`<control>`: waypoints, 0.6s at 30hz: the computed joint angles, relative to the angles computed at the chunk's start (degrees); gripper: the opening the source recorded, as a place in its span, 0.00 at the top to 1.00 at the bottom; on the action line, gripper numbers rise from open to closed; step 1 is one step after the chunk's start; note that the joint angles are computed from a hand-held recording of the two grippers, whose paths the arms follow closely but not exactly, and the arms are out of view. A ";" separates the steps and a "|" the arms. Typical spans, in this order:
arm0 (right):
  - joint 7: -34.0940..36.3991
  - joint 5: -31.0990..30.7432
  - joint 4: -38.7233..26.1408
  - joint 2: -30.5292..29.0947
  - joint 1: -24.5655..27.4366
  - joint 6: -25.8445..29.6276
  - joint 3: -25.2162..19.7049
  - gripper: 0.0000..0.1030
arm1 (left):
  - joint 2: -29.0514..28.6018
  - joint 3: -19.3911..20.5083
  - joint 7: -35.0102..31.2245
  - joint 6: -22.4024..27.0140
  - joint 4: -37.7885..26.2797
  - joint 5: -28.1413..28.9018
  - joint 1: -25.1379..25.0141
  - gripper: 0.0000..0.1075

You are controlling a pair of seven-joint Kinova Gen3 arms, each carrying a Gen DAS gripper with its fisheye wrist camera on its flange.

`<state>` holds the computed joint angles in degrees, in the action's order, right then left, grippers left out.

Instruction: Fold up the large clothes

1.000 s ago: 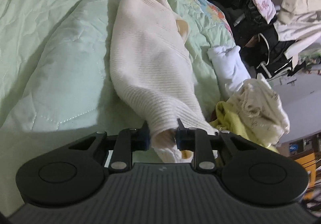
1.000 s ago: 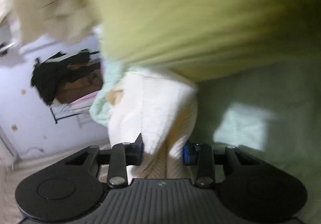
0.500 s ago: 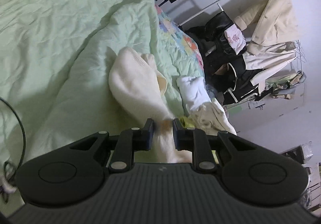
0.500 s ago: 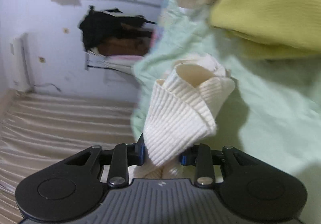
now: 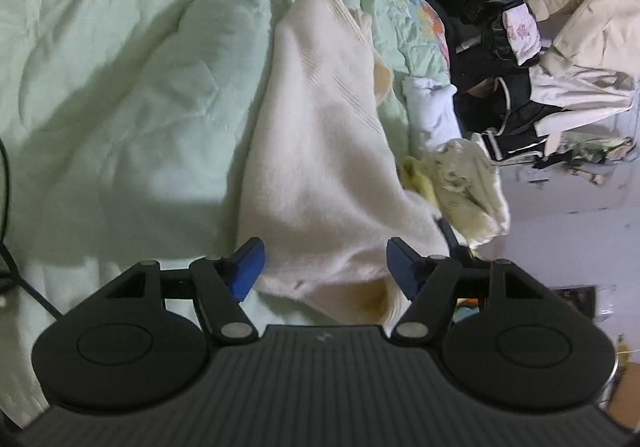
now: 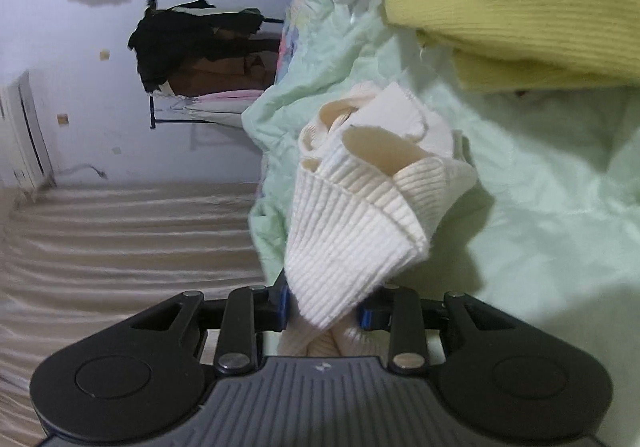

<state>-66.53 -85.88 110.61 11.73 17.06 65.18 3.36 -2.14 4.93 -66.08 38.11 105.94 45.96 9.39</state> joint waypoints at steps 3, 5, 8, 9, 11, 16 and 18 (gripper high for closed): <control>-1.01 -0.03 -1.78 0.33 -0.19 -0.32 -0.11 0.70 | 1.09 -0.79 -3.66 1.49 1.22 6.72 -0.52 0.14; -1.42 -0.18 -2.31 0.59 -0.13 -0.16 -0.28 0.70 | 1.83 -0.34 -6.38 2.27 2.22 11.38 -1.67 0.13; -2.01 -0.36 -2.26 0.87 0.04 -0.03 -0.46 0.69 | 2.78 0.98 -8.76 -2.14 2.89 15.57 -0.64 0.06; -2.14 -0.53 -1.96 0.92 0.15 0.02 -0.47 0.69 | 2.97 1.00 -10.01 -4.47 2.71 15.10 0.53 0.10; -2.33 -0.77 -1.24 0.97 0.46 0.24 -0.36 0.69 | 2.87 1.72 -12.26 -8.53 3.27 15.46 1.69 0.51; -1.84 1.46 0.07 -0.50 0.29 -2.03 0.32 0.69 | 2.13 2.36 -14.19 -13.17 4.12 14.81 3.19 0.84; -0.93 1.85 -0.90 -0.16 -0.26 -3.08 0.10 0.68 | 1.91 2.27 -12.18 -14.17 3.34 11.60 3.58 0.84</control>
<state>-67.45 -84.03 109.71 11.57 16.80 62.09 3.46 -0.23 7.20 -78.26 23.93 109.28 57.57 12.97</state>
